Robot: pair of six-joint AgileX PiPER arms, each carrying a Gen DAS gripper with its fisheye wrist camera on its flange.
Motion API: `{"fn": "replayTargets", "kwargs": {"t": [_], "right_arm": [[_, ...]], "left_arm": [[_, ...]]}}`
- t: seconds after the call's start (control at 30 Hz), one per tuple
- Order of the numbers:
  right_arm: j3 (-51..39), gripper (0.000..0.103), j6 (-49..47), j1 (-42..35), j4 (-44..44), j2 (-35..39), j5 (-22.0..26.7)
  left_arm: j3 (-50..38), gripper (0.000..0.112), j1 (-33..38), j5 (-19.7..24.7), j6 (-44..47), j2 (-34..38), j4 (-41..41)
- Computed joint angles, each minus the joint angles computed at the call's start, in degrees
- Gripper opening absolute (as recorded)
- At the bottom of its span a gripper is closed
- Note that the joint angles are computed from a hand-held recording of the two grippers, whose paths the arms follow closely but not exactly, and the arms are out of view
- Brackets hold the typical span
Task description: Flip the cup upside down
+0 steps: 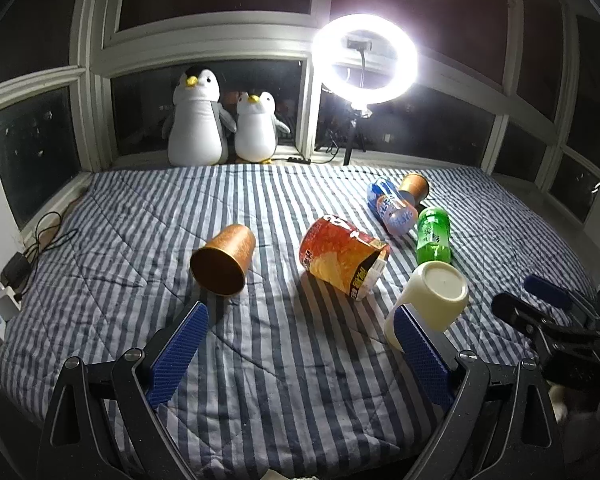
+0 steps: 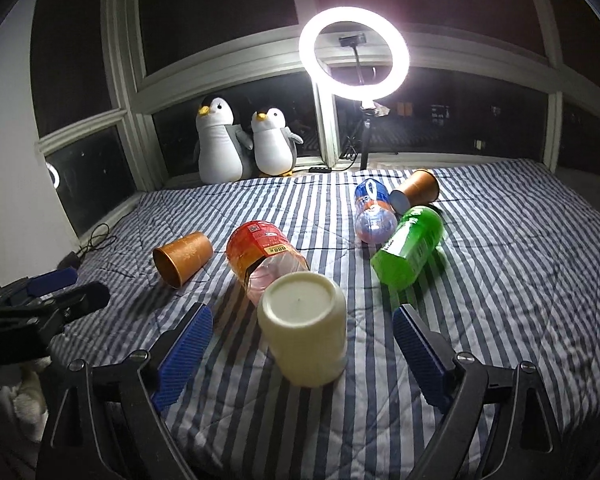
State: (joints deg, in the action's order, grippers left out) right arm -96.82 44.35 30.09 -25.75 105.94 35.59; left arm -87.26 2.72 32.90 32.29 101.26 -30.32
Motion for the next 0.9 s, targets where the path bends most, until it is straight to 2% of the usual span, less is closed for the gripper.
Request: {"fn": "replayTargets", "kwargs": {"t": [0.2, 0.5, 0.9], "right_arm": [[2.60, 0.090, 7.83, 2.90, -7.27, -2.66, 0.49], [3.19, 0.094, 14.35, 6.64, -15.46, -4.02, 2.05], [3.20, 0.095, 18.27, 9.09, -20.61, -4.17, 4.75]], "left_arm": [[2.96, 0.097, 0.25, -2.31, 1.72, -2.81, -1.68], [7.46, 0.103, 0.76, -6.01, 3.78, -7.02, -3.73], [10.24, 0.103, 1.30, -8.98, 3.98, -9.95, -4.56]]}}
